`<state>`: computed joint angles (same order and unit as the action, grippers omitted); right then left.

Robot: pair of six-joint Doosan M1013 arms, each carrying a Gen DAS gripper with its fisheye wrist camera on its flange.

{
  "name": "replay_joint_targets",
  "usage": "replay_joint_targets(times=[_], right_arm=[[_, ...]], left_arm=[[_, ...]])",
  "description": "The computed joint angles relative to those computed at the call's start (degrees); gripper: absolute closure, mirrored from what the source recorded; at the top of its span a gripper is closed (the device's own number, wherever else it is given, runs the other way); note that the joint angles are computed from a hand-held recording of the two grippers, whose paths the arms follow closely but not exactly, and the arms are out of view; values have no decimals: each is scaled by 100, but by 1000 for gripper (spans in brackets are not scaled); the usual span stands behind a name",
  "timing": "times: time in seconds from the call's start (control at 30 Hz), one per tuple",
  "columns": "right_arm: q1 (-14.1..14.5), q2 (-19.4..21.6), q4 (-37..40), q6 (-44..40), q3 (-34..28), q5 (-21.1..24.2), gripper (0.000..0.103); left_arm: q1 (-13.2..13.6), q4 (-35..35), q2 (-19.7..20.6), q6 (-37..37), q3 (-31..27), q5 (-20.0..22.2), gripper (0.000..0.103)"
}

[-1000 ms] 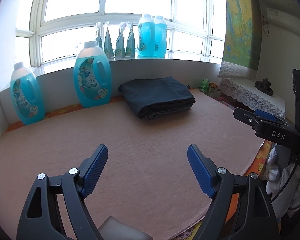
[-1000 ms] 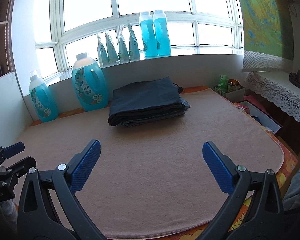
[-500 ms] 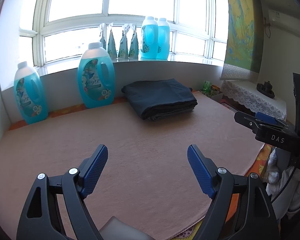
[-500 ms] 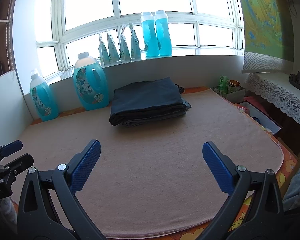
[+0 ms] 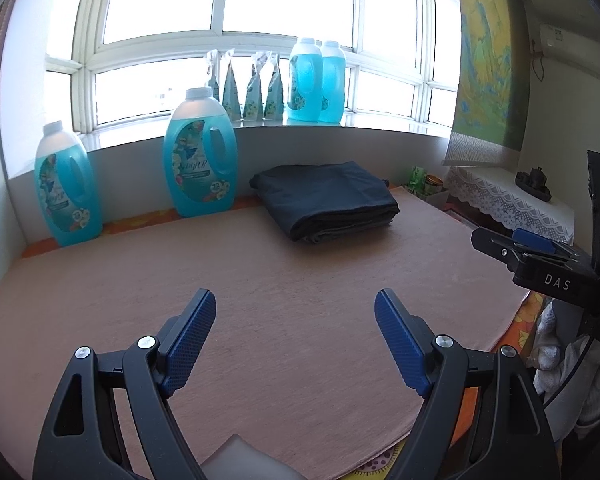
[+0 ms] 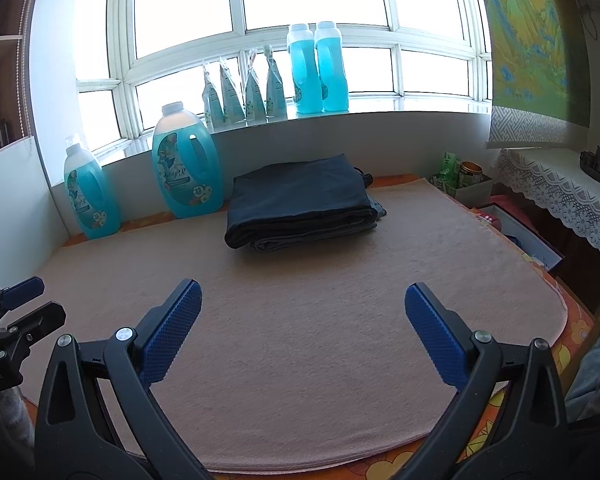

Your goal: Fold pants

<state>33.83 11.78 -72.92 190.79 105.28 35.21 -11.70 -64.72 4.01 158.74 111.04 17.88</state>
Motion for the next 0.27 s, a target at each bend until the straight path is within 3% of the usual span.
replay_joint_targets(times=[0.27], right_arm=[[-5,20,57,-93,-17,-56,0]], left_arm=[[18,-146,-18,117,30,-19,21]])
